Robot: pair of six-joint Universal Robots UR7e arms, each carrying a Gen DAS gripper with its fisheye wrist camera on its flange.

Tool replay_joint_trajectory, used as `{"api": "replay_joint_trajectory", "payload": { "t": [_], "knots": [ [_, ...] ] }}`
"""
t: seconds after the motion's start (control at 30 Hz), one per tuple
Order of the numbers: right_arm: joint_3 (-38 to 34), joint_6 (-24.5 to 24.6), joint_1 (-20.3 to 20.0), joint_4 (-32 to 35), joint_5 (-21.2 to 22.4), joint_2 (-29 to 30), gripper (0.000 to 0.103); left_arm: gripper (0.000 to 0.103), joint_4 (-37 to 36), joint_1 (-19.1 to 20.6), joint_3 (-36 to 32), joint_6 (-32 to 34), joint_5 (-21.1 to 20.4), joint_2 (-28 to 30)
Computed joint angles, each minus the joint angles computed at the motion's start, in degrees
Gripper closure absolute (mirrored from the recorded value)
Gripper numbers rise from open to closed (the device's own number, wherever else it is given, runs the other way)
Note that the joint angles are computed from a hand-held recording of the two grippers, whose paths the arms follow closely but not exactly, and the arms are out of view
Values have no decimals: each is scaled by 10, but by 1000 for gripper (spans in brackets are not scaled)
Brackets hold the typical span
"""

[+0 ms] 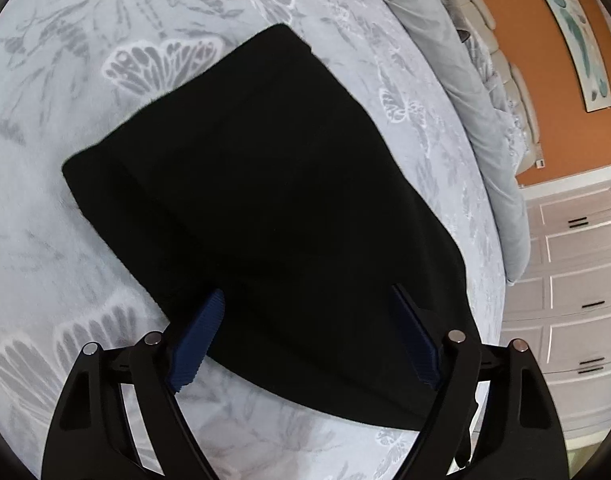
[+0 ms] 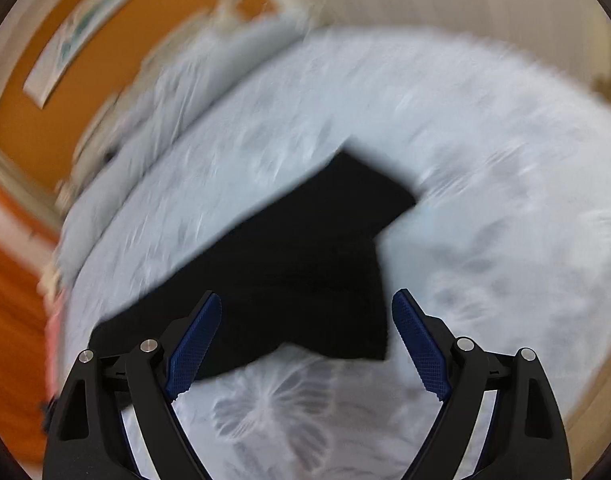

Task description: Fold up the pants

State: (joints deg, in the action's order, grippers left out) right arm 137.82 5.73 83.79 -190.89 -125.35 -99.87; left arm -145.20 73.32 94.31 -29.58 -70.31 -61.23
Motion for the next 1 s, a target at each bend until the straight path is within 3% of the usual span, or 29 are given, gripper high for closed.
{"api": "replay_joint_trajectory", "payload": {
  "t": [0.07, 0.1, 0.2, 0.33, 0.37, 0.4, 0.43, 0.47, 0.53, 0.63, 0.7, 0.77, 0.83, 0.87, 0.93, 0.97, 1.0],
  "knots": [
    [16, -9, 34, -48, -46, 6, 17, 23, -4, 0, 4, 11, 12, -3],
    [22, 4, 36, -36, -37, 6, 17, 23, -3, 2, 3, 16, 9, -2],
    [17, 52, -22, 85, 96, -10, 17, 21, 0, 1, -1, 21, 8, 3],
    [-20, 95, -91, 128, 186, 43, 20, 18, -10, 3, 1, 15, 2, 5],
    [-28, 114, -109, 126, 208, 55, 53, 20, -11, 3, 1, 12, 2, 6],
    [-39, 123, -116, 110, 215, 66, 95, 35, -14, 3, 2, 7, 6, 5],
    [-54, 108, -107, 88, 198, 79, 98, 59, -11, 4, 0, 7, 7, 5],
    [-73, 69, -74, 43, 158, 90, 98, 64, 2, 6, -3, 7, 9, 3],
    [-97, -15, -10, -28, 117, 108, 98, 64, -3, 11, 2, 12, -2, -1],
    [-118, -84, 7, -80, 130, 122, 99, 63, 1, 10, -1, 27, -1, 0],
    [-128, -91, -33, -60, 116, 132, 99, 58, 3, 7, -3, 36, 4, 1],
    [-127, -17, -113, 20, 142, 125, 98, 48, -3, 3, 1, 44, 7, 0],
    [-133, 11, -153, 78, 153, 130, 97, 29, -12, 1, 4, 50, 2, -1],
    [-133, 5, -151, 71, 152, 132, 91, 25, -14, 0, 6, 51, 0, -3],
    [-136, -10, -133, 57, 155, 129, 62, 19, -20, 3, 10, 54, -7, -8],
    [-133, -17, -126, 44, 160, 126, 35, 19, -23, 6, 11, 50, -15, -10],
    [-130, -26, -117, 20, 155, 129, 31, 19, -28, 9, 11, 45, -25, -11]
  ]
}}
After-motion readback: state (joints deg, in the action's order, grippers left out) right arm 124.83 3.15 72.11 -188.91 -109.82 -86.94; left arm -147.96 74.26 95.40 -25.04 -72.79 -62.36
